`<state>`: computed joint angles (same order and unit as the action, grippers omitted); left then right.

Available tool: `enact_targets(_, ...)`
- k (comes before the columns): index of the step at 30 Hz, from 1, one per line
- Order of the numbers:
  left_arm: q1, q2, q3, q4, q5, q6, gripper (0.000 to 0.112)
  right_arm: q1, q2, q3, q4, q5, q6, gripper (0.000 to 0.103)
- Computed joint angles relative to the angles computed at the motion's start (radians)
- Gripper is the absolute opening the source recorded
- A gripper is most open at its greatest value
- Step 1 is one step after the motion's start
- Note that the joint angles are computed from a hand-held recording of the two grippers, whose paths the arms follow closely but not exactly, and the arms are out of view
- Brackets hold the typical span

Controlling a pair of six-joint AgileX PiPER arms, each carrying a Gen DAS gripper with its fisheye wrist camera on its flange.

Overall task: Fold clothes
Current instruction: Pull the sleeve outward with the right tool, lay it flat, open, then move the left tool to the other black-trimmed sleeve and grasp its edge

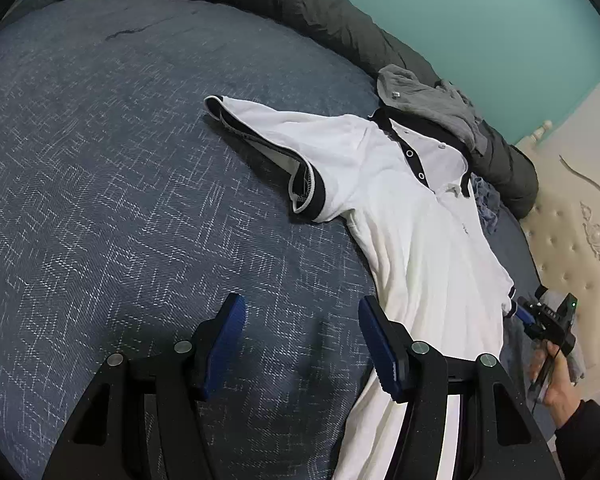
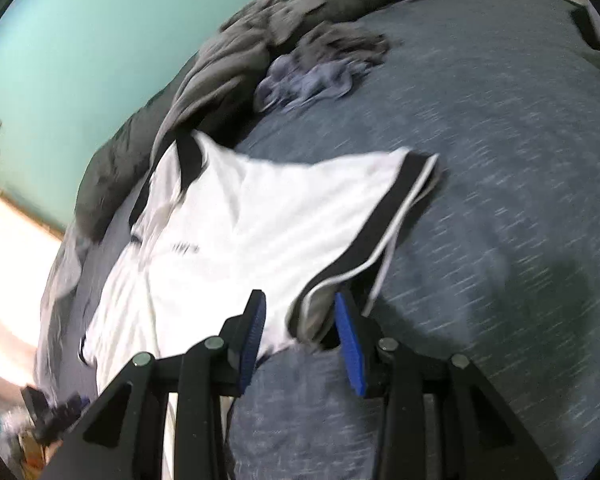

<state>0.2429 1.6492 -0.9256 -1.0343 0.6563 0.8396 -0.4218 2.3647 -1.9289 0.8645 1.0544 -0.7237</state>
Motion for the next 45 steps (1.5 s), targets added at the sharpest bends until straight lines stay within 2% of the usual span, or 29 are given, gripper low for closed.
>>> enact_targets(2,0.006,0.000,0.000,-0.001,0.005,0.002,0.063,0.008,-0.011,0.033,-0.012,-0.022,0.006,0.007)
enact_targets(5,0.015,0.003,-0.001,-0.005,0.013,0.006,0.063,0.008,-0.033,0.093,-0.021,-0.080,0.032,0.002)
enact_targets(9,0.023,0.005,-0.006,-0.008,0.023,0.009,0.063,0.002,-0.044,0.131,-0.032,-0.120,0.054,0.002)
enact_targets(15,0.034,0.003,-0.003,-0.009,0.036,0.021,0.063,-0.003,-0.049,0.149,-0.085,-0.128,0.104,0.002)
enact_targets(21,0.034,-0.008,0.012,-0.011,0.052,0.034,0.063,-0.014,-0.147,0.269,-0.130,-0.207,0.123,0.003)
enact_targets(27,0.061,-0.030,0.028,-0.033,0.077,0.022,0.064,-0.075,-0.305,0.503,0.084,-0.182,-0.140,0.005)
enact_targets(30,0.055,-0.007,-0.015,0.018,0.068,-0.050,0.064,-0.086,-0.365,0.611,0.198,-0.131,-0.267,0.005)
enact_targets(34,0.048,0.056,-0.145,0.098,0.097,-0.190,0.064,-0.086,-0.428,0.718,0.289,-0.074,-0.381,0.006)
enact_targets(37,0.047,0.123,-0.265,0.142,0.122,-0.277,0.064,-0.081,-0.467,0.789,0.343,-0.054,-0.467,0.016)
enact_targets(39,0.037,0.164,-0.342,0.211,0.118,-0.363,0.064,-0.089,-0.462,0.817,0.364,-0.038,-0.517,0.023)
enact_targets(41,0.014,0.204,-0.421,0.317,0.111,-0.450,0.063,-0.104,-0.461,0.848,0.378,-0.023,-0.566,0.024)
enact_targets(45,-0.013,0.262,-0.504,0.451,0.102,-0.535,0.059,-0.098,-0.399,0.806,0.373,-0.015,-0.536,0.024)
